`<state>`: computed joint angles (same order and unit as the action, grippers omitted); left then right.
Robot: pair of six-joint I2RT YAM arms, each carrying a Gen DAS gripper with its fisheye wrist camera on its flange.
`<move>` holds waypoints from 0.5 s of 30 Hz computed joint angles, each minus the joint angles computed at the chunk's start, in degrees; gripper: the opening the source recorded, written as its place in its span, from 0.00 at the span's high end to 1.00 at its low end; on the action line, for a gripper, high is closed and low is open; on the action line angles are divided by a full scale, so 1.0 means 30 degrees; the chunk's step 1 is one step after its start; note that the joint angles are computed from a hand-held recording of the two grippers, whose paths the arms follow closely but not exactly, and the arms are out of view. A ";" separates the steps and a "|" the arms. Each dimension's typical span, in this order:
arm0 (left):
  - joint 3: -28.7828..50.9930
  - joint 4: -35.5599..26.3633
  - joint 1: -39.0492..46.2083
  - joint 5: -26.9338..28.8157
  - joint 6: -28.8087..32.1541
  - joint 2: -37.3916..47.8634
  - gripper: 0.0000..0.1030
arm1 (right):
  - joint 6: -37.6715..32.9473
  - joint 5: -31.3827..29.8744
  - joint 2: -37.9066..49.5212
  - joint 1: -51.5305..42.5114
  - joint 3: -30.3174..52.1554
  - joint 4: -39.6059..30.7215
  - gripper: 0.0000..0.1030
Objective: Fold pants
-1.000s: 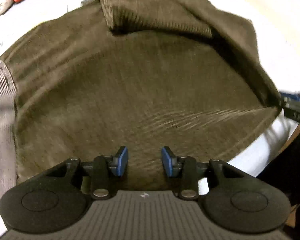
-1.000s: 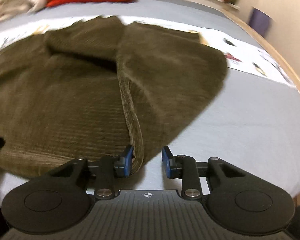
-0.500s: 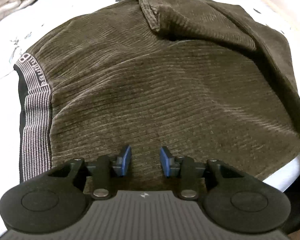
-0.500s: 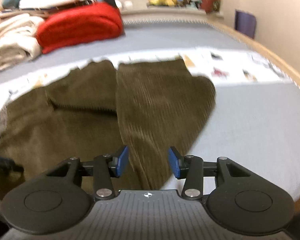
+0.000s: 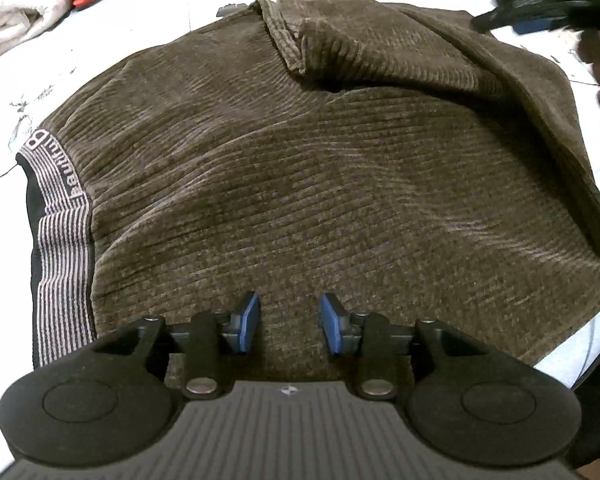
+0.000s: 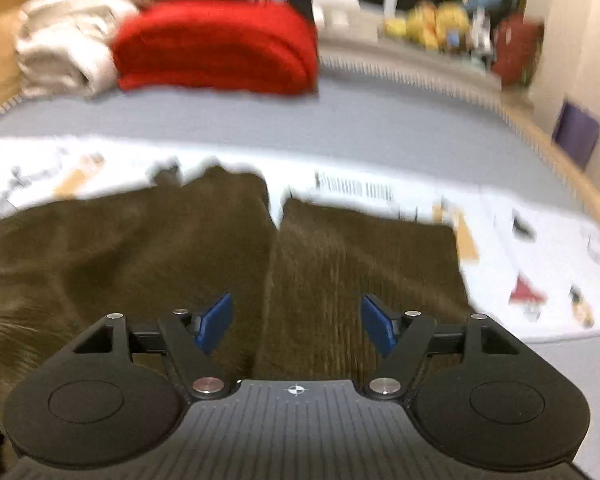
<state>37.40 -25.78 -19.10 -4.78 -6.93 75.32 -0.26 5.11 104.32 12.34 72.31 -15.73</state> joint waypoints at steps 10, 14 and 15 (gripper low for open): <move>0.0144 0.0336 0.0470 0.0498 0.0141 0.0290 0.61 | -0.0819 0.1588 0.5007 0.0925 0.5042 -0.2707 0.30; 0.0131 0.0329 0.0490 0.0521 0.0167 0.0267 0.61 | -0.0492 0.1804 0.5129 0.0881 0.5410 -0.3267 0.39; 0.0153 0.0278 0.0451 0.0462 0.0154 0.0259 0.61 | -0.0420 0.1913 0.5088 0.0835 0.5441 -0.3408 0.50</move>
<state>37.86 -24.95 -17.75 -3.39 -6.47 76.10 -1.52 10.85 119.59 14.85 88.63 -25.96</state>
